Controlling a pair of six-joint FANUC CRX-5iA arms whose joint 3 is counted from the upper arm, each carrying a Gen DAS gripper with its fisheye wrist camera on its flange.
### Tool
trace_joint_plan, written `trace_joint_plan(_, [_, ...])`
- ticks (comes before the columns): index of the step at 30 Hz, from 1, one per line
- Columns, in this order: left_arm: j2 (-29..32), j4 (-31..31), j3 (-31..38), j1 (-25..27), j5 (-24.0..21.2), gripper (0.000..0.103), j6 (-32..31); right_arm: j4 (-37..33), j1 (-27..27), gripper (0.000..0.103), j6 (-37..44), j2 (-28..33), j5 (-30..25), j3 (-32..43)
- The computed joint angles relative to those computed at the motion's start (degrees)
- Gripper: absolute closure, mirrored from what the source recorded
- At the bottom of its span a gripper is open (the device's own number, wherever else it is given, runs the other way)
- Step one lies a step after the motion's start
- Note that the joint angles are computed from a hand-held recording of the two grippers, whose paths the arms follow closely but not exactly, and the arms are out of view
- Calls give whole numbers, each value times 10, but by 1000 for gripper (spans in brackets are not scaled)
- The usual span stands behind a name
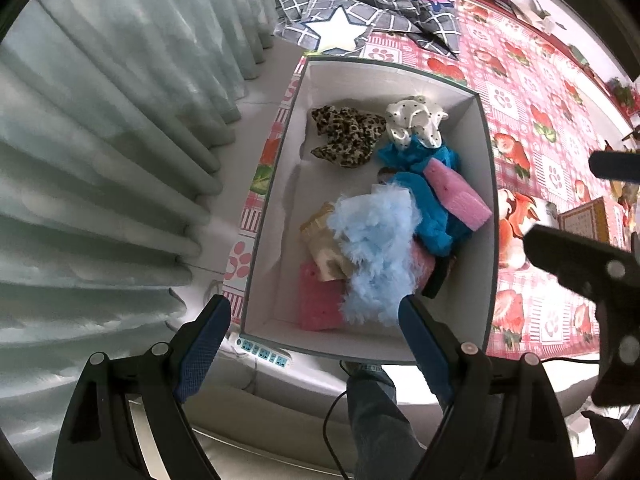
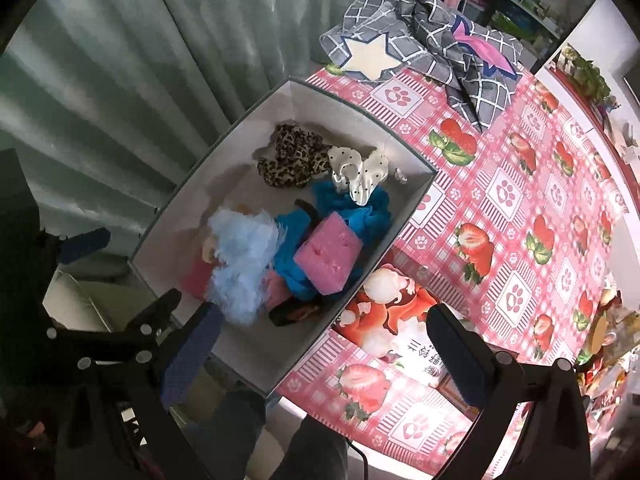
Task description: Organize soft objects
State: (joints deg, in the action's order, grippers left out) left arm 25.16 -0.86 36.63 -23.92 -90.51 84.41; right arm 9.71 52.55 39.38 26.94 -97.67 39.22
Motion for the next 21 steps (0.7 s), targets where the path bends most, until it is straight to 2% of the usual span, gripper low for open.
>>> trace_joint_plan(21, [-7, 16, -5, 10, 5, 15, -15, -3, 6, 0, -8, 19, -19, 31])
